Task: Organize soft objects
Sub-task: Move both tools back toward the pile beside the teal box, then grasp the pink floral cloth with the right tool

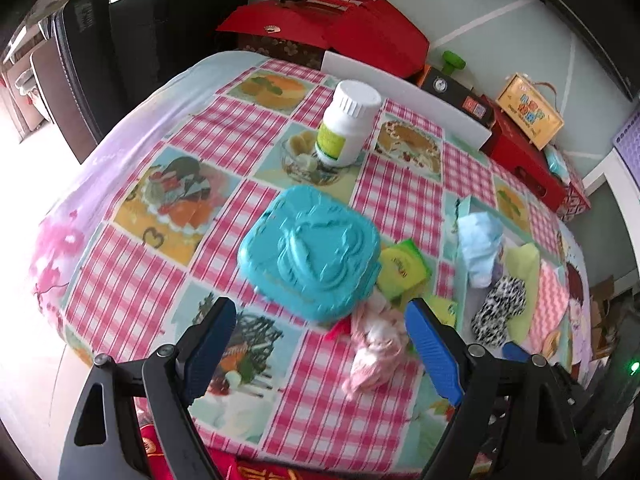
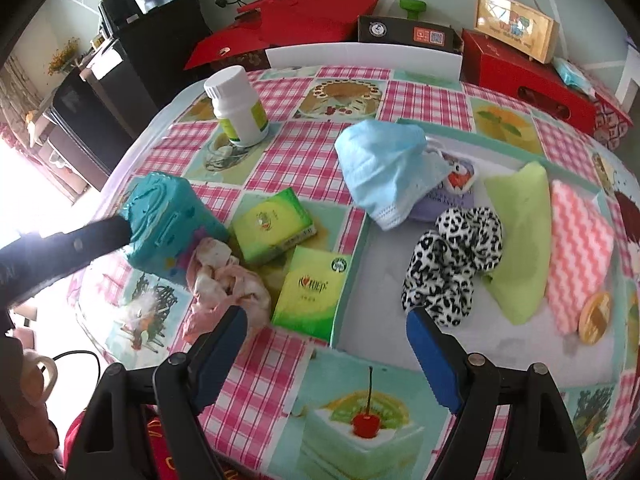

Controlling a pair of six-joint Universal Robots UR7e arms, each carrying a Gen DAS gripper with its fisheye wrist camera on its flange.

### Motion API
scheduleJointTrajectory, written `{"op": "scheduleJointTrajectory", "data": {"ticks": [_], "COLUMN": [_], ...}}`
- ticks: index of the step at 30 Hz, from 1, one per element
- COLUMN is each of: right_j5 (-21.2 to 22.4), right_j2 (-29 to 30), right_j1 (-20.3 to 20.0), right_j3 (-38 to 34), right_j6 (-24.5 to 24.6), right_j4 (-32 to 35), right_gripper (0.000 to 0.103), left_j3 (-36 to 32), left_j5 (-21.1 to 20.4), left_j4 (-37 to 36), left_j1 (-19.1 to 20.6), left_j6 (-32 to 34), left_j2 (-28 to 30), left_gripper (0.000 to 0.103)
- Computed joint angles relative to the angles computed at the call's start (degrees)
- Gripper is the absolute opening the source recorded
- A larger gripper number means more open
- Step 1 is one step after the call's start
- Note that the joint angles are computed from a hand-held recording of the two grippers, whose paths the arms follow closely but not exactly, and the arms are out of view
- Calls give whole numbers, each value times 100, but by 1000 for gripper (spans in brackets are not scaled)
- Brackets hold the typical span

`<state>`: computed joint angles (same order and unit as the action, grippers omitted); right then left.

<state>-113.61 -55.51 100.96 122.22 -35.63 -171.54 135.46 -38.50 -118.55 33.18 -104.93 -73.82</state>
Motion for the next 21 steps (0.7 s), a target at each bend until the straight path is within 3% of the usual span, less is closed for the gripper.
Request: {"op": "scheduleJointTrajectory", "data": {"ticks": [7, 21], "right_j5": [55, 182], "right_j2": [-58, 59], "right_j1": [-33, -15], "right_j3": [152, 167], "right_j6": [11, -96], "right_j4": [-86, -47], "right_gripper": [85, 85], "left_j3": [178, 360], "left_j5": [-325, -402], "left_j4": [-131, -443], "left_j1": [-35, 198], "left_j6": [19, 11], "left_j2": [132, 111], "left_gripper": [87, 87]}}
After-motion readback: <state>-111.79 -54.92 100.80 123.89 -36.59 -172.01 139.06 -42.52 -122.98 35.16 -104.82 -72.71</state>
